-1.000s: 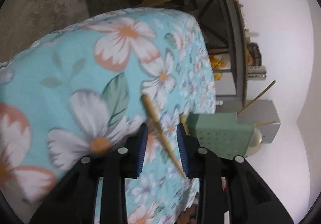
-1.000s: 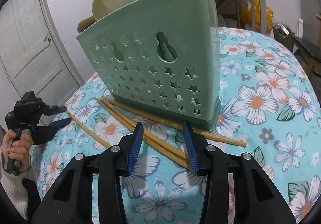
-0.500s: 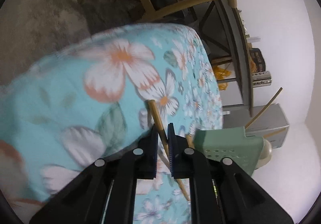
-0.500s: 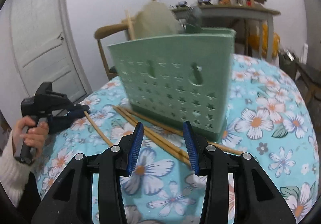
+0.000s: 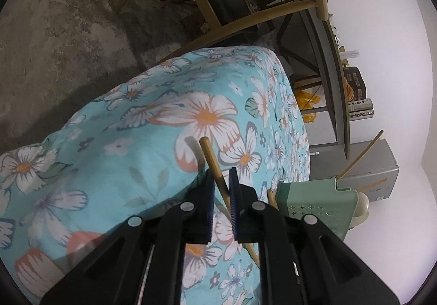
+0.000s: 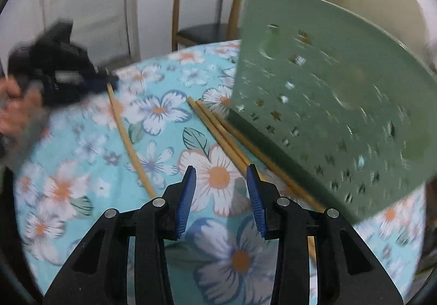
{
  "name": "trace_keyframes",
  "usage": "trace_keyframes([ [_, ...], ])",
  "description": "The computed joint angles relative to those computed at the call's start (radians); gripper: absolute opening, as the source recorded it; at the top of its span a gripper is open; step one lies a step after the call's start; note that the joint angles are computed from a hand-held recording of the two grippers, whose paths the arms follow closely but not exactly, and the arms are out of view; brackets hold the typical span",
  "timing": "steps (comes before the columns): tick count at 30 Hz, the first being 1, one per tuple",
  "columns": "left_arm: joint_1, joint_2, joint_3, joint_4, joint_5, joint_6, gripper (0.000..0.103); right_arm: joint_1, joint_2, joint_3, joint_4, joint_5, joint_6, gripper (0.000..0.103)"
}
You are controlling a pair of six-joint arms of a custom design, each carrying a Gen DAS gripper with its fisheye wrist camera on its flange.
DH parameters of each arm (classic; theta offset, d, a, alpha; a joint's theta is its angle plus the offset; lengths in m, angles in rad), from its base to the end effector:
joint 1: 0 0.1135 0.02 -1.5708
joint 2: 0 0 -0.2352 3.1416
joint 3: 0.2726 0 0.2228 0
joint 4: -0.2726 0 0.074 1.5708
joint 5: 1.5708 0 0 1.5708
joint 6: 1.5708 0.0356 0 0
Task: Organize utensils
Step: 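Grasp a chopstick with the right gripper while the left gripper holds its chopstick, then lift both chopsticks over the holder and open the left gripper to drop its chopstick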
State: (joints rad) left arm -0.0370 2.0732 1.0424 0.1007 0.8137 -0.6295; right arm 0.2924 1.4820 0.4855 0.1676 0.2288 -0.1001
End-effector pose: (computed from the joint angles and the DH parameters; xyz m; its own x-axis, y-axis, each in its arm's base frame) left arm 0.3527 -0.0390 0.0875 -0.9181 -0.3706 -0.1401 -0.1002 0.5592 -0.8229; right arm 0.2317 0.0613 0.1201 -0.6890 -0.3090 -0.6556 -0.2038 0.9507 -0.2339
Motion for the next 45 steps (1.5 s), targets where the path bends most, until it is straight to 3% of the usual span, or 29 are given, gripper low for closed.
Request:
trace_keyframes([
  [3, 0.029, 0.020, 0.015, -0.011, 0.042, -0.005, 0.010, 0.062, 0.095, 0.055, 0.031, 0.154, -0.084, 0.033],
  [5, 0.047, 0.025, 0.023, -0.031, 0.055, 0.012, 0.010, 0.065, 0.153, 0.111, -0.002, 0.147, -0.111, 0.015],
  [10, 0.092, 0.019, 0.029, -0.055, 0.053, 0.031, 0.010, 0.092, 0.272, 0.215, -0.036, 0.217, -0.155, 0.015],
  [14, 0.128, 0.037, 0.042, -0.067, 0.076, 0.027, 0.009, 0.135, 0.298, 0.230, -0.038, 0.344, -0.103, 0.007],
  [16, 0.135, 0.040, 0.048, -0.080, 0.082, 0.041, 0.009, 0.129, 0.274, 0.219, -0.062, 0.327, -0.065, 0.006],
  [27, 0.114, 0.007, 0.026, -0.076, 0.042, 0.045, 0.009, 0.017, -0.097, 0.021, -0.172, 0.029, 0.179, 0.004],
  [31, 0.090, -0.009, 0.016, -0.063, 0.009, 0.045, 0.010, 0.020, -0.238, -0.058, -0.181, 0.056, 0.257, 0.004],
  [34, 0.067, -0.046, -0.018, -0.021, 0.021, 0.042, 0.009, 0.035, -0.480, -0.151, -0.264, 0.090, 0.347, 0.004],
  [39, 0.020, -0.213, -0.153, 0.182, -0.010, 0.024, 0.007, 0.050, -0.844, -0.233, -0.396, 0.174, 0.469, 0.004],
  [42, -0.022, -0.339, -0.240, 0.303, -0.072, 0.049, 0.005, 0.166, -1.089, -0.232, -0.525, 0.374, 0.540, 0.004],
  [45, -0.069, -0.462, -0.318, 0.387, -0.109, 0.071, 0.005, 0.167, -1.194, -0.225, -0.525, 0.423, 0.546, 0.004],
])
